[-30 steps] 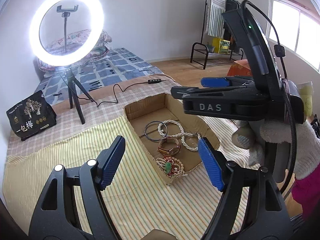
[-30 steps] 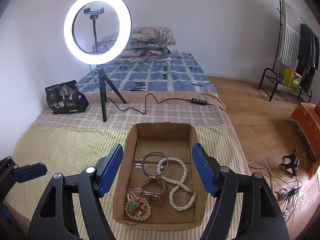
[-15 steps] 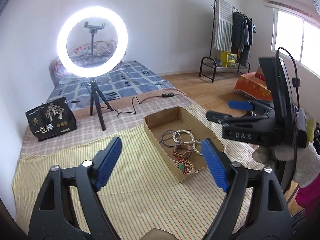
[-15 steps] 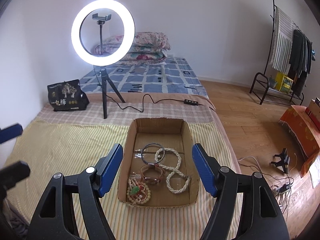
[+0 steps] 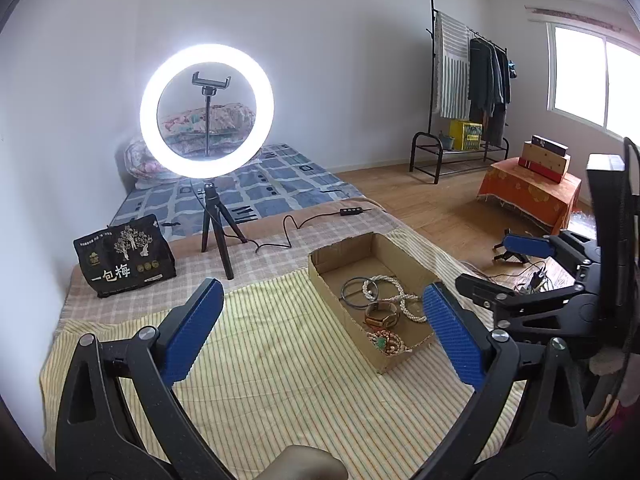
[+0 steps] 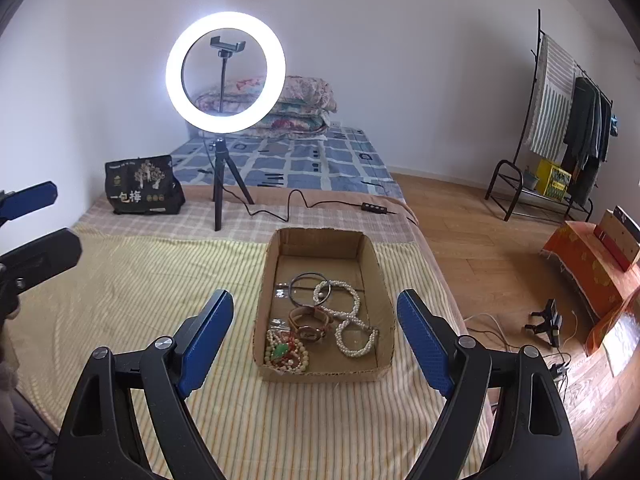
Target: Organize jewelry
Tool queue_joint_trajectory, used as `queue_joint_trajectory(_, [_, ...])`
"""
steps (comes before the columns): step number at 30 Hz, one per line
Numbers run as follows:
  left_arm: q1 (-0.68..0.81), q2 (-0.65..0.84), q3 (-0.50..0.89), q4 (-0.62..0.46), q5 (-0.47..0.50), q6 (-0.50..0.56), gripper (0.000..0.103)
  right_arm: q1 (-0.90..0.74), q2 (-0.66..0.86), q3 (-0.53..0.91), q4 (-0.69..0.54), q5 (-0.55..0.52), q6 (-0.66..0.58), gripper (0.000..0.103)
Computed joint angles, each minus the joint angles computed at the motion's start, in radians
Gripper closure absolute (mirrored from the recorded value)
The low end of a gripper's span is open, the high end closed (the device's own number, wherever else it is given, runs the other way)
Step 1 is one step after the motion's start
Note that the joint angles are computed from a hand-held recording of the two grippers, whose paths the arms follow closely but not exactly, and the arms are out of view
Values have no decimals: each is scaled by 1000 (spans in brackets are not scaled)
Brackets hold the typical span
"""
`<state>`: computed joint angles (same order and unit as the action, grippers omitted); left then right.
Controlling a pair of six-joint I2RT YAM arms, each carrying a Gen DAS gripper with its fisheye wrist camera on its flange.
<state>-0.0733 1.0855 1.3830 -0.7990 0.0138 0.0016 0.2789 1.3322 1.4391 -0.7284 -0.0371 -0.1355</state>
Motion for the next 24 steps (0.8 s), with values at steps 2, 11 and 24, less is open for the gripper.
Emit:
queue_joint_trajectory(2, [-13, -8, -7, 0, -25, 9, 1, -5, -14, -14, 2, -8, 15, 19])
queue_joint_trajectory(11, [-43, -15, -26, -12, -108, 20, 0, -15, -41, -56, 8, -8, 50, 19])
queue_joint_trajectory(24, [-83, -11, -18, -43, -123, 10, 0, -29, -50, -57, 16, -20, 72, 19])
